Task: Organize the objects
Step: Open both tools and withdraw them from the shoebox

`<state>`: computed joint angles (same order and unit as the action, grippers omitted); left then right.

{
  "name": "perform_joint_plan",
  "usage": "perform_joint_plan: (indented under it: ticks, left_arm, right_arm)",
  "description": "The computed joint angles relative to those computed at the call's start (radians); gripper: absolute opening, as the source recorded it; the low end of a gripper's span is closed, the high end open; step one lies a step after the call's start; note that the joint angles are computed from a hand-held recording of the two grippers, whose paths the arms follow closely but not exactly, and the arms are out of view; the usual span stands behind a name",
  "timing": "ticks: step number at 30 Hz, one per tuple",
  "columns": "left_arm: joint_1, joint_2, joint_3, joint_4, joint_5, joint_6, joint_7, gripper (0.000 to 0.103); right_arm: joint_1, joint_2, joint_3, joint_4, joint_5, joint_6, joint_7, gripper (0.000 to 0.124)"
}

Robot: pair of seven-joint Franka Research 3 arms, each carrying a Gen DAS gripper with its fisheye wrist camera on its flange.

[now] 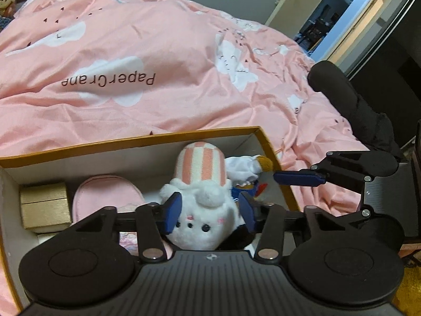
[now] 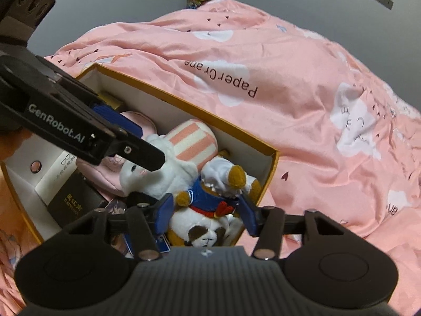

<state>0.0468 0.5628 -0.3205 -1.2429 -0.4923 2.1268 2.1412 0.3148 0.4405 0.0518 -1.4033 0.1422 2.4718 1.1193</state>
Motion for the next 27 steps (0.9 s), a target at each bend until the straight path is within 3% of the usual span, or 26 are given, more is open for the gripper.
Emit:
perform_joint_plan:
  ticks: [2, 8, 11, 13, 15, 21, 27]
  left_arm:
    - [-0.013, 0.001, 0.008, -0.006, 0.019, 0.010, -0.015, 0.038]
    - [-0.032, 0.002, 0.022, -0.031, 0.054, 0.047, -0.102, 0.034]
    - [-0.074, 0.068, 0.060, 0.084, 0.156, -0.077, -0.240, 0.029]
    - [-0.058, 0.099, 0.042, 0.120, 0.139, -0.111, -0.272, 0.029]
    - [-0.053, 0.073, 0.033, 0.075, 0.145, -0.055, -0.246, 0.030]
    - [-0.017, 0.059, -0.004, 0.050, 0.088, -0.022, -0.188, 0.029]
    - [-0.018, 0.100, -0.014, 0.089, 0.034, 0.022, -0.176, 0.030]
  right_arm:
    - [-0.001, -0.007, 0.000, -0.012, -0.001, 0.011, -0.007, 0.036]
    - [0.012, 0.010, -0.008, -0.012, -0.039, 0.032, -0.023, 0.018]
    - [0.024, 0.039, -0.018, 0.019, -0.066, 0.035, -0.021, 0.017]
    - [0.031, 0.061, -0.025, 0.041, -0.085, 0.042, -0.020, 0.017]
    - [0.030, 0.085, -0.023, 0.076, -0.084, 0.021, -0.018, 0.017]
    - [0.038, 0.149, -0.023, 0.152, -0.086, -0.027, -0.014, 0.016]
    - [0.032, 0.119, -0.022, 0.109, -0.076, 0.012, -0.019, 0.016]
